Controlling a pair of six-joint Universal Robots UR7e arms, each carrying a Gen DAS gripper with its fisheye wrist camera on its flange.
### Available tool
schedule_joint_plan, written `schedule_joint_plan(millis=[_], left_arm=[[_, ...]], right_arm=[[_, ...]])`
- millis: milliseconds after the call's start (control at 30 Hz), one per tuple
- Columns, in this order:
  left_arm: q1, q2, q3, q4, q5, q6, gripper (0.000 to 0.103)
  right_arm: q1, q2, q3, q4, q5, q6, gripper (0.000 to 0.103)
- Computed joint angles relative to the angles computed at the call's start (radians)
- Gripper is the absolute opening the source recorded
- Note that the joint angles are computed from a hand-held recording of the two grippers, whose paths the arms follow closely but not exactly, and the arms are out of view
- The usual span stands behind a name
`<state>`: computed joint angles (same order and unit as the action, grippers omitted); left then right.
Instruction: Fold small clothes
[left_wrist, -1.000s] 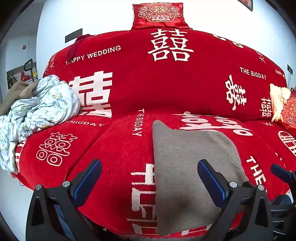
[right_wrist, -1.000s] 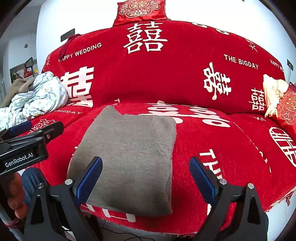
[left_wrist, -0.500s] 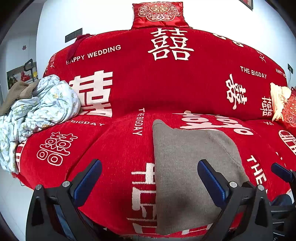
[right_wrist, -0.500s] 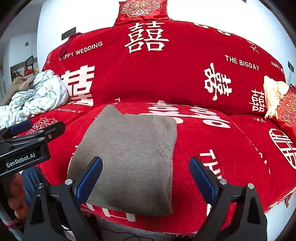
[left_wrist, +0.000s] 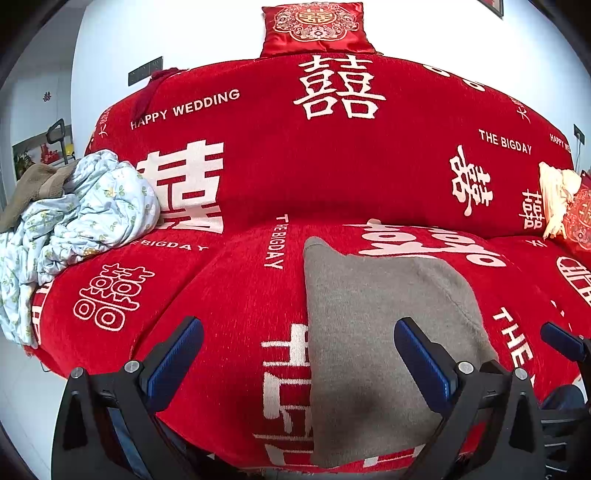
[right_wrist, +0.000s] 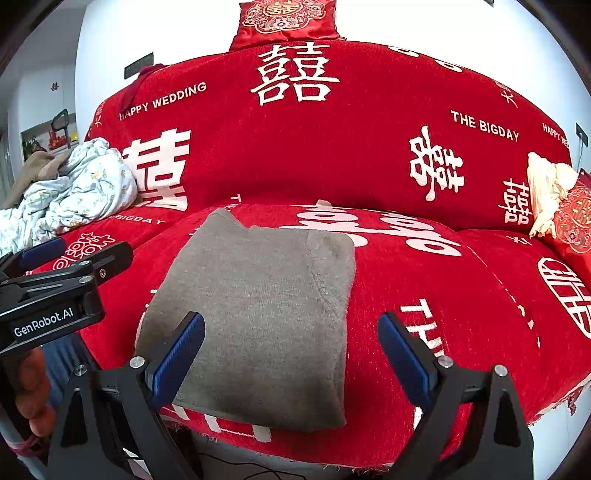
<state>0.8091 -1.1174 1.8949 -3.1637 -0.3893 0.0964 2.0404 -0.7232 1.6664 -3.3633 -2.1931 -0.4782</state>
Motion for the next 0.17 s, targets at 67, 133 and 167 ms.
schedule_joint_plan(millis=[67,133,167], left_arm=[[0.0,-0.001,0.001,0.002,0.0,-0.001,0.103],[0.001,0.0,0.0,0.0,-0.002,0.002,0.103],[0.002,-0.001,0.0,0.001,-0.004,0.002,0.103]], right_arm=[[-0.001,0.0,-0.002,0.005,0.002,-0.001,0.096],[-0.002,-0.001,-0.002,0.007,0.003,-0.003,0.096],[-0.003,-0.002,-0.001,0.007,0.005,-0.005,0.096]])
